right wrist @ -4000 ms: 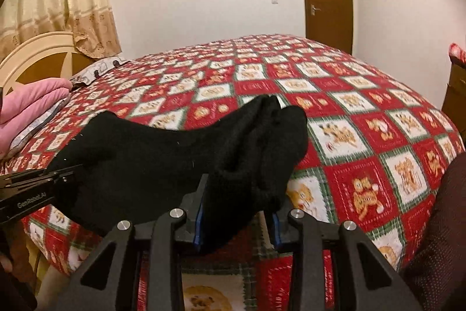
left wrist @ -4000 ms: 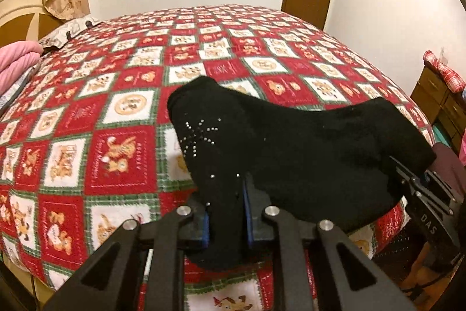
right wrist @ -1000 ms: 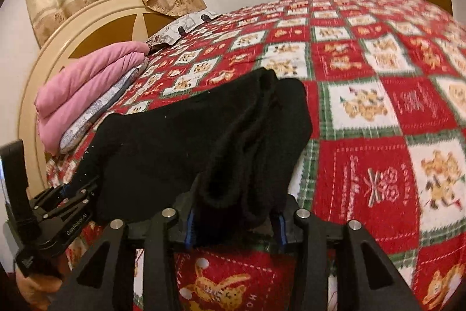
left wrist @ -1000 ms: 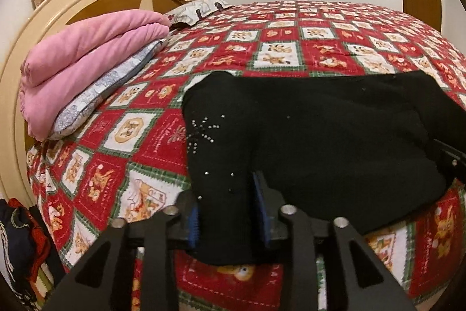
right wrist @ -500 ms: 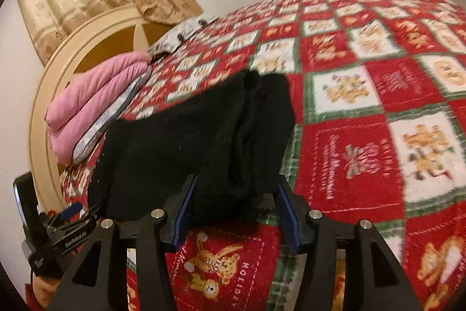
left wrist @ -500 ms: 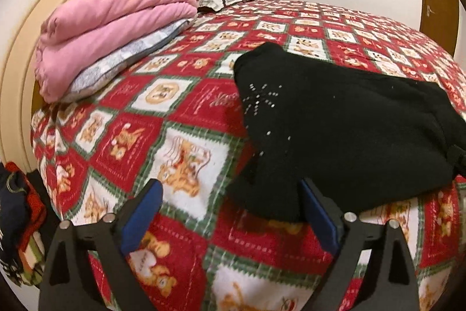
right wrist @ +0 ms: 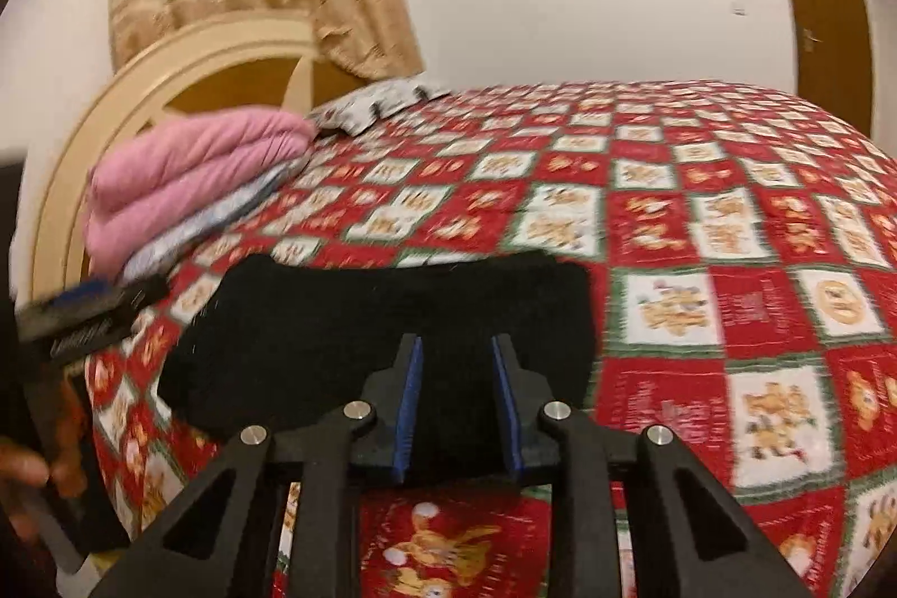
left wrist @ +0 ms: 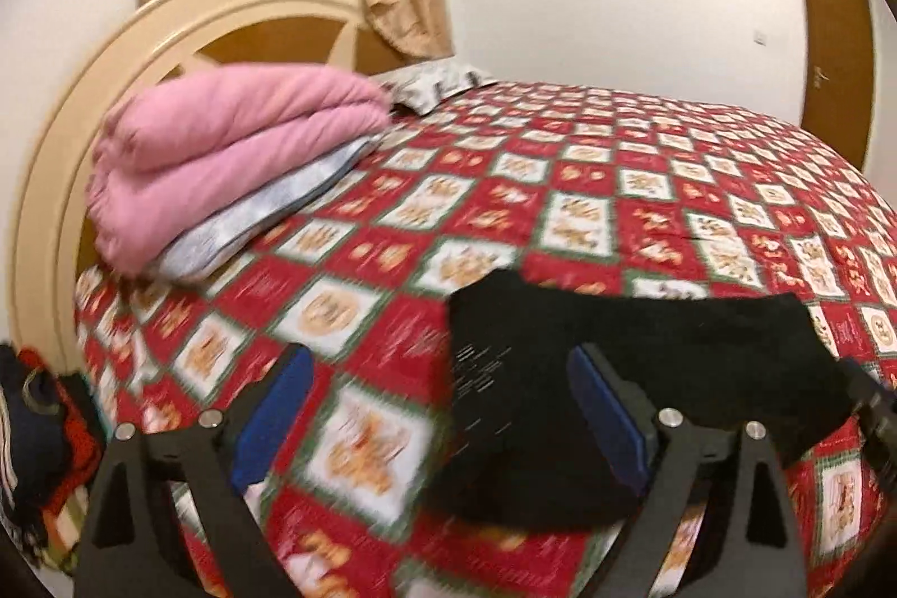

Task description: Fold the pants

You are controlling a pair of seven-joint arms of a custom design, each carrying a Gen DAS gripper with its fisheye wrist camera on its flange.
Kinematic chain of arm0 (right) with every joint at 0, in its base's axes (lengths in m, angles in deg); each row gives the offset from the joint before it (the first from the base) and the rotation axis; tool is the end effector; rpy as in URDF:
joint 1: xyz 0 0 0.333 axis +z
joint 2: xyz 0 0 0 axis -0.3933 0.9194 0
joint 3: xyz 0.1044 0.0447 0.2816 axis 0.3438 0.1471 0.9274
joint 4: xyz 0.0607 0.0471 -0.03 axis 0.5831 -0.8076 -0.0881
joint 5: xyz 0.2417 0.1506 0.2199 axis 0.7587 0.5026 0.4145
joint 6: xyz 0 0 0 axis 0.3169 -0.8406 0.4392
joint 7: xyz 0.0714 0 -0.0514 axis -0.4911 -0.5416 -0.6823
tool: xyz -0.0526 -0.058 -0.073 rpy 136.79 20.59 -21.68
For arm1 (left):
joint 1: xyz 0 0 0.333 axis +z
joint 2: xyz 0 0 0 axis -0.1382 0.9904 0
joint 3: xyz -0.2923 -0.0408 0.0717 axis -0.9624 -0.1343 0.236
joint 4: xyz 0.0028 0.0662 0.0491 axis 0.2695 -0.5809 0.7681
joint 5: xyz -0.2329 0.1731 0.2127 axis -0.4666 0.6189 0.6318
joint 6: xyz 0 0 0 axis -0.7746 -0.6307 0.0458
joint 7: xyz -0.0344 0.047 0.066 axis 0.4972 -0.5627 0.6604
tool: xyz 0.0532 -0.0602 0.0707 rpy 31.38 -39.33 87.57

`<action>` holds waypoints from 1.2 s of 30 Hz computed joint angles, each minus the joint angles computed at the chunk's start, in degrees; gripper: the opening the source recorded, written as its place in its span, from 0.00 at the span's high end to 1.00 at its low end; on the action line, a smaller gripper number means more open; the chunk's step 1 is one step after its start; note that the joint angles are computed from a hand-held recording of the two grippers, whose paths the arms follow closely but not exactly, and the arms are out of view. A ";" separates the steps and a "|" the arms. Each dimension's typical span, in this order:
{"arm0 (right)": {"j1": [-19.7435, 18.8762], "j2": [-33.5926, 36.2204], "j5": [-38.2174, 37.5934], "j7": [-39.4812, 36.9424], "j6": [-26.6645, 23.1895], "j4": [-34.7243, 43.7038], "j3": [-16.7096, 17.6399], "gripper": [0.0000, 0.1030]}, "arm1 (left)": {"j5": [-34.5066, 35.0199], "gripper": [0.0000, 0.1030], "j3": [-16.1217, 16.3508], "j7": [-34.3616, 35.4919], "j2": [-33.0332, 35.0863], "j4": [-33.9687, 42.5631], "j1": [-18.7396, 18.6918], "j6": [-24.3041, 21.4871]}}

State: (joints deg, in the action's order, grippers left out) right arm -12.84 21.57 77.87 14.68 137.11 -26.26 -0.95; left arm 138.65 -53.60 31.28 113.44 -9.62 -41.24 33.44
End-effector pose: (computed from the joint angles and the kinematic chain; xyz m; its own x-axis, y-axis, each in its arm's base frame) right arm 0.7253 0.2131 0.4103 0.5911 -0.7891 -0.1669 -0.5376 -0.2312 -0.8109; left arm 0.6247 -0.3610 0.4459 0.5516 -0.8305 -0.0781 -0.5070 -0.2594 -0.8220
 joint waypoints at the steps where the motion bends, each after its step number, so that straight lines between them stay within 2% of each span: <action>1: 0.60 0.40 -1.02 1.28 -1.16 0.39 -0.91 0.74 | 0.41 0.08 -1.17 0.61 1.23 1.69 0.93 0.52; 4: 2.31 1.76 -4.72 5.43 -2.21 1.58 -3.94 0.77 | -6.41 0.08 -1.21 5.92 7.81 10.27 2.40 2.57; 7: 2.19 3.75 -7.37 7.81 -3.76 4.26 -4.85 0.85 | -12.45 0.08 -1.39 7.97 10.49 12.91 3.20 2.53; 9: 1.86 5.18 -8.20 8.95 -4.51 6.48 -4.69 0.88 | -15.37 0.08 -1.30 7.85 10.45 11.27 3.64 2.78; 11: 2.16 6.44 -9.31 10.42 -4.72 8.30 -5.03 0.90 | -15.57 0.05 -0.86 4.31 7.47 4.93 4.14 7.21; 12: 2.48 6.99 -10.14 10.96 -4.70 9.08 -5.34 0.90 | -14.86 0.02 -1.88 1.94 6.06 2.08 5.31 9.08; 13: 2.76 7.37 -10.90 11.46 -4.67 9.65 -5.59 0.90 | -15.65 0.00 -0.90 1.66 5.60 1.24 4.79 9.84; 15: 3.01 7.78 -12.00 12.30 -4.74 10.34 -5.77 0.90 | -15.54 0.00 -1.11 2.10 5.71 0.96 5.18 10.60; 20: 2.42 7.40 -12.52 11.57 -4.51 9.81 -4.77 0.90 | -13.59 0.00 -0.37 2.94 6.32 1.60 4.24 10.34; 23: 0.16 4.41 -9.12 7.84 -2.84 5.16 -1.65 0.87 | -13.70 0.00 -0.50 3.26 5.95 1.34 4.44 10.07; 28: -3.34 -3.22 0.53 -1.72 7.62 -7.15 3.85 0.86 | -13.89 0.00 -0.80 4.08 4.55 0.78 3.88 7.24; 30: -5.10 -5.49 4.47 -6.86 8.96 -10.27 6.52 0.81 | -12.08 0.00 -0.46 1.60 1.24 -3.60 3.24 7.49; 31: -5.13 -6.20 5.69 -8.10 8.80 -11.02 6.62 0.77 | -11.01 0.00 -0.43 0.13 -0.26 -5.68 3.08 7.54; 33: -5.44 -7.46 8.76 -10.31 8.12 -12.54 7.13 0.52 | -8.85 0.00 -0.71 -3.74 -3.91 -10.83 3.12 8.10; 35: -5.79 -8.33 12.18 -12.64 7.60 -13.63 7.56 0.44 | -8.07 0.00 -1.70 -6.91 -6.90 -15.42 4.03 8.35; 36: -5.65 -8.77 13.35 -13.29 6.93 -14.18 7.33 0.45 | -8.21 0.00 -2.35 -7.34 -7.51 -16.42 4.63 7.87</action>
State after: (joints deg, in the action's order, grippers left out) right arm -18.50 12.80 91.22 1.39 144.04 -40.44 6.39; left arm 130.44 -55.96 23.94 105.93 -26.04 -36.61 41.30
